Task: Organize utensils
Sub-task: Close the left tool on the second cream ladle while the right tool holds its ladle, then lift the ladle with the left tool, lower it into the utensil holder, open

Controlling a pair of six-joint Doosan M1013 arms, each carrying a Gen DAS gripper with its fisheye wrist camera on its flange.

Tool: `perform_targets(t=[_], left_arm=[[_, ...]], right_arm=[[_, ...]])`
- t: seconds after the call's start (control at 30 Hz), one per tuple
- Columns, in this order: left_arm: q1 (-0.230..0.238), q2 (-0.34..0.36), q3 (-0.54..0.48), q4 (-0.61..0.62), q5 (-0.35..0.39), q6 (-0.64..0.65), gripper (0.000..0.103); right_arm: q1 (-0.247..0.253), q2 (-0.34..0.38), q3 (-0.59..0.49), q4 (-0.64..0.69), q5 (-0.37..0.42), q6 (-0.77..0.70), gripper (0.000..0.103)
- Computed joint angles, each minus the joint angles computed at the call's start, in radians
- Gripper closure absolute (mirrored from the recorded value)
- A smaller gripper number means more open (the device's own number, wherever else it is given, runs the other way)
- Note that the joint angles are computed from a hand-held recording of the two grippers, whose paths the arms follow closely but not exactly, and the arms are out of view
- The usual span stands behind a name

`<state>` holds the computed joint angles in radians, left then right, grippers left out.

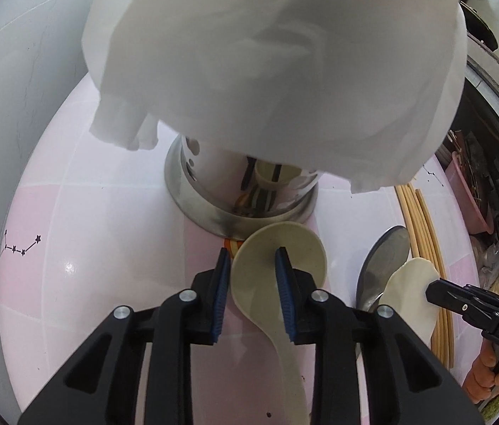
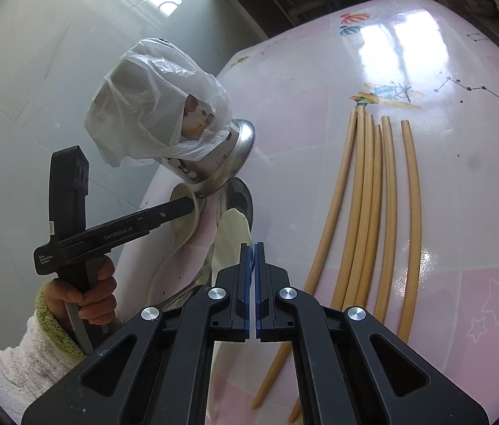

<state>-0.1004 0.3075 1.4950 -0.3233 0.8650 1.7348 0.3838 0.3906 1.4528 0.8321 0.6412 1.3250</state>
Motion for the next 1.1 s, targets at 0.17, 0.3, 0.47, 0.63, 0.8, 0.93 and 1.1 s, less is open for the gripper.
perform_targets(t=[0.17, 0.3, 0.47, 0.63, 0.8, 0.93, 1.1], left_arm=[[0.006, -0.011, 0.008, -0.005, -0.010, 0.009, 0.096], [0.011, -0.029, 0.024, -0.013, -0.030, 0.010, 0.099], [0.007, -0.064, 0.050, -0.016, -0.058, 0.021, 0.100], [-0.005, -0.117, 0.091, 0.004, -0.115, 0.032, 0.100], [-0.015, -0.179, 0.127, 0.023, -0.190, 0.034, 0.100], [-0.024, -0.233, 0.139, 0.025, -0.267, 0.044, 0.100], [-0.019, -0.284, 0.123, 0.003, -0.410, 0.066, 0.100]], right_arm=[[0.002, 0.002, -0.004, 0.001, -0.005, -0.006, 0.103], [0.007, -0.004, -0.004, -0.011, -0.017, 0.002, 0.103], [0.015, -0.020, 0.003, -0.027, -0.042, 0.010, 0.103], [0.024, -0.040, 0.008, -0.038, -0.070, 0.004, 0.103], [0.031, -0.065, 0.022, -0.049, -0.104, -0.010, 0.103], [0.032, -0.085, 0.032, -0.051, -0.124, -0.018, 0.103], [0.028, -0.107, 0.052, -0.040, -0.141, -0.031, 0.103]])
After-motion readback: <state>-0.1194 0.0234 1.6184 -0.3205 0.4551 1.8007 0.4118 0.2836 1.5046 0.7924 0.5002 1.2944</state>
